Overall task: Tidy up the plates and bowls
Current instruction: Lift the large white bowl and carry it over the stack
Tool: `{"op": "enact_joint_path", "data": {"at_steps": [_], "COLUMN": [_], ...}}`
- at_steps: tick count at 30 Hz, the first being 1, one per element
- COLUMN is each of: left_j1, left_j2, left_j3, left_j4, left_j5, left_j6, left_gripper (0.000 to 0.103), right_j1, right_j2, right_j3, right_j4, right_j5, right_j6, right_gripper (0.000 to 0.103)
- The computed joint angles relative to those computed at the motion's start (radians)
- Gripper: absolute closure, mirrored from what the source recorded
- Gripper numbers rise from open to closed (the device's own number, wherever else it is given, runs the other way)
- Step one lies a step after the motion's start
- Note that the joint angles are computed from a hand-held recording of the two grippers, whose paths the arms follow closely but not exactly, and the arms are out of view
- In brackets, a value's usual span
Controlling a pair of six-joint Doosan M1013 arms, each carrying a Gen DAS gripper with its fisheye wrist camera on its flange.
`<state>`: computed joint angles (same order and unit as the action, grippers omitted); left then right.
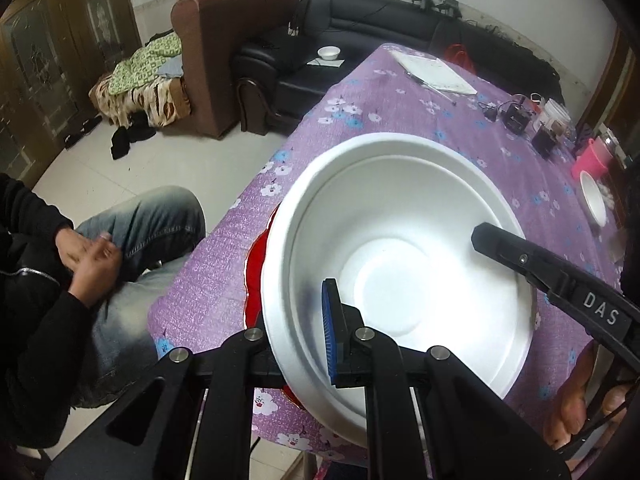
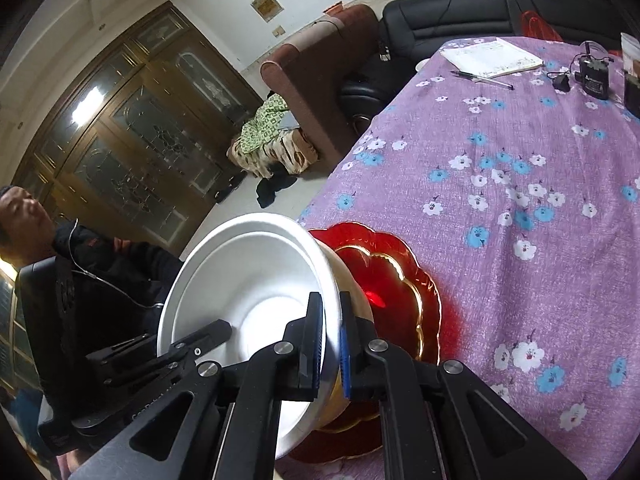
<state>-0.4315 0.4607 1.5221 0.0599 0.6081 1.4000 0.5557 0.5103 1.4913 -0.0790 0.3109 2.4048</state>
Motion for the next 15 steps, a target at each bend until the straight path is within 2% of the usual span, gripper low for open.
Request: {"op": "enact_joint_path", "data": {"at_steps": [3,5,8,10,12,15], "left_j1": [-0.004,-0.005,-0.005,-0.012,-0.013,-0.001], "left_j2": [-0.002,-0.008,-0.016,-0.026,-0.038,-0.054], "left_j3": [-0.001,0.002,0.010,0.021,0.032,0.045], "left_j4": [0.013,0.006,0.005,0.084,0.138,0.132], "left_j5": [0.012,0.016,0.008,-0.012,-0.035,-0.063], "left_j6": [0.005,0.023,0.036,-0.026,-0.067,-0.075], "left_gripper": [0.092,0.091,0.082,0.071,0.062,0.062], "right_j1": [0.010,0.012,0.018,0.023,0.021,0.015], "right_j2": [0.002,0.003,0.002,0.004,0.007,0.010], "right_j3": [-0.007,-0.007,-0.004,-0.007,-0.009,-0.011], "right_j4": [-0.140,-0.164,-0.223,-0.298,-0.287,-0.219], "right_j5": [0.016,0.018,0.020,0.037,0.039,0.033], "right_j6": [0.103,0.115,0.162,0.227,0.222,0.168], "right_gripper": [0.095,0.092,0.091,0.091,0.092,0.091]}}
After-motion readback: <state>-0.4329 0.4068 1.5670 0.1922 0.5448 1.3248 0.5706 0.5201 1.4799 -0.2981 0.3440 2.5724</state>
